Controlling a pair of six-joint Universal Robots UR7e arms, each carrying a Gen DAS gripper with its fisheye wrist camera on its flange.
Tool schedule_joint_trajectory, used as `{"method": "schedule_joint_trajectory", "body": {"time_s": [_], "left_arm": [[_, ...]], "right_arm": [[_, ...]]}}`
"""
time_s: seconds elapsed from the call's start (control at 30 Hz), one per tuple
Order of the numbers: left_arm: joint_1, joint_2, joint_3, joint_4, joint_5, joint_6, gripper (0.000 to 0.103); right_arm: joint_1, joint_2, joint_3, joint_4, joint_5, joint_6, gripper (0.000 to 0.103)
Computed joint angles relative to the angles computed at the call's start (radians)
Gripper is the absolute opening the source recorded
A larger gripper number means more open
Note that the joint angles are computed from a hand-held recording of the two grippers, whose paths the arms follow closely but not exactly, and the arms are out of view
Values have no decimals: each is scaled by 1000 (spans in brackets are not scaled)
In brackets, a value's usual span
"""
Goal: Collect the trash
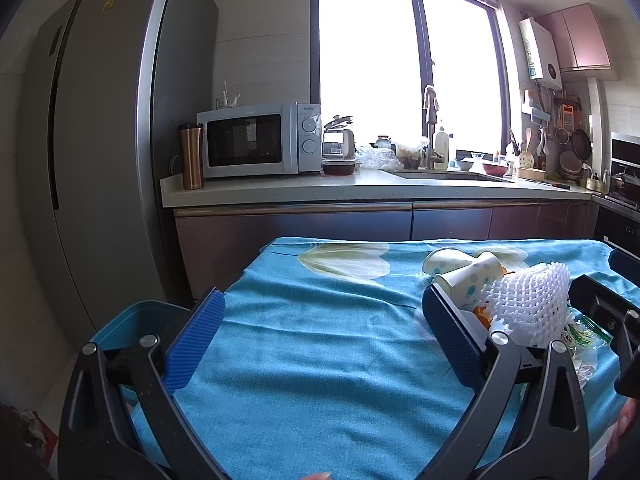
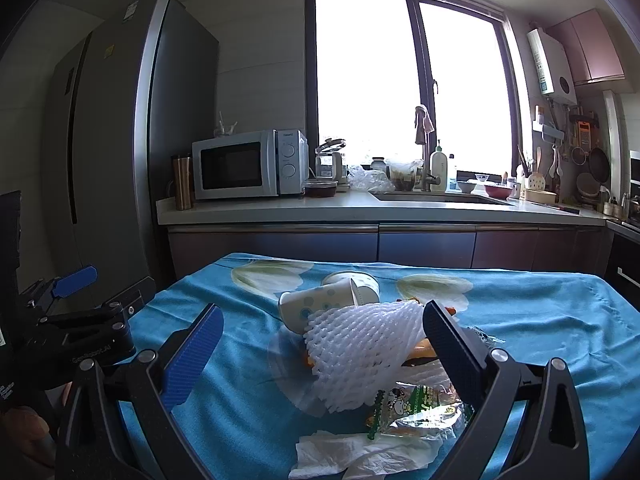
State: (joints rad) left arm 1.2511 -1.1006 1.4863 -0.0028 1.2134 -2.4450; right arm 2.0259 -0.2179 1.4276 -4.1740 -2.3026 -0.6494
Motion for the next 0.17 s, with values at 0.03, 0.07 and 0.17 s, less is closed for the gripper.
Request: {"method": "schedule_joint_trajectory", "body": {"time_s": [0.03, 0.07, 0.17], "left_arm": [[1, -1, 2, -1, 2, -2, 97], [0, -1, 3, -5, -3, -1, 97], [2, 3, -2, 1, -5, -2, 97]], "right_arm": [[0, 0, 0, 1, 1, 0, 97], [-1, 0, 1, 2, 2, 1, 97], [-1, -2, 4, 7, 3, 9, 97]]}}
